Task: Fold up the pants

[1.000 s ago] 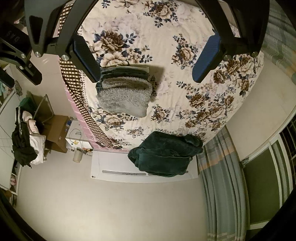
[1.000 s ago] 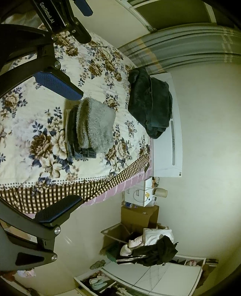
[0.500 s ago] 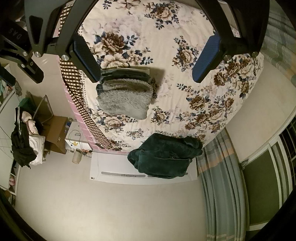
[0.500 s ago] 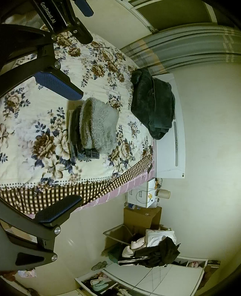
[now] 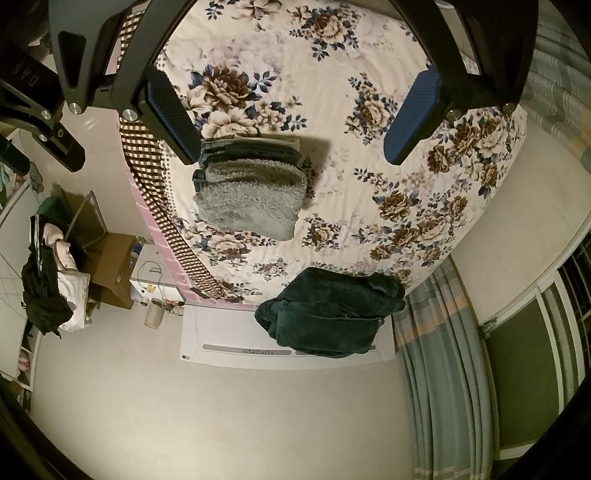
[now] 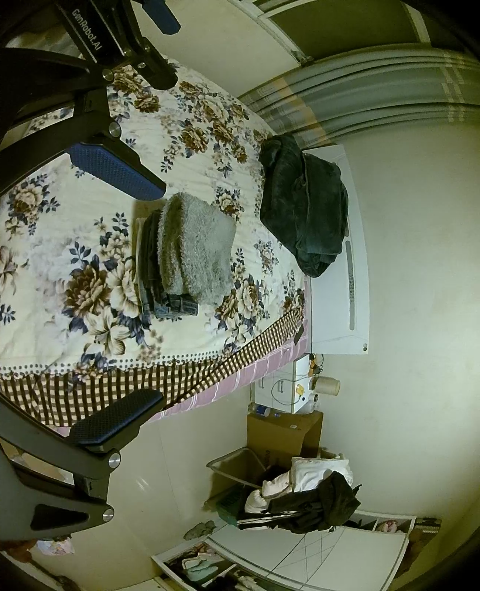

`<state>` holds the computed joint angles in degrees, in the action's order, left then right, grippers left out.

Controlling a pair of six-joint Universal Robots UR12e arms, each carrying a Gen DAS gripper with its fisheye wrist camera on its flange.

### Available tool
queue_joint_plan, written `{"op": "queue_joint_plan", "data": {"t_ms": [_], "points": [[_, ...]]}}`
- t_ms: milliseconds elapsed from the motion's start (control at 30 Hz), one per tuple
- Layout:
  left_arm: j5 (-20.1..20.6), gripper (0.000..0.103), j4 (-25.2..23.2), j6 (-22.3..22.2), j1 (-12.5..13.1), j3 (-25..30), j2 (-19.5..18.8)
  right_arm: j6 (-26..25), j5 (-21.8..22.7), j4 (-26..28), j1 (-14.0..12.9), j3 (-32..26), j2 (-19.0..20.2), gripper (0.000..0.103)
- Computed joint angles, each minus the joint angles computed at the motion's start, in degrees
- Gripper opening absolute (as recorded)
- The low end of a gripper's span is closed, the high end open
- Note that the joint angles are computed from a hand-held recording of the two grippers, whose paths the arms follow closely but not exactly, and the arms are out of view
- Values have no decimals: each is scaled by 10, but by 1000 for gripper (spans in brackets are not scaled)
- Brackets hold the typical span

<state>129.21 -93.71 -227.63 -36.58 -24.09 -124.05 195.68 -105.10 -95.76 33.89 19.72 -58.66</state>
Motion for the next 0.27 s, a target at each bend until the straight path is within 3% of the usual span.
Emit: {"op": "queue_joint_plan", "data": {"t_ms": [267], "points": [[9,101,19,-1,-5,-28,11,0,0,-3,-1,3,-2,103]]}}
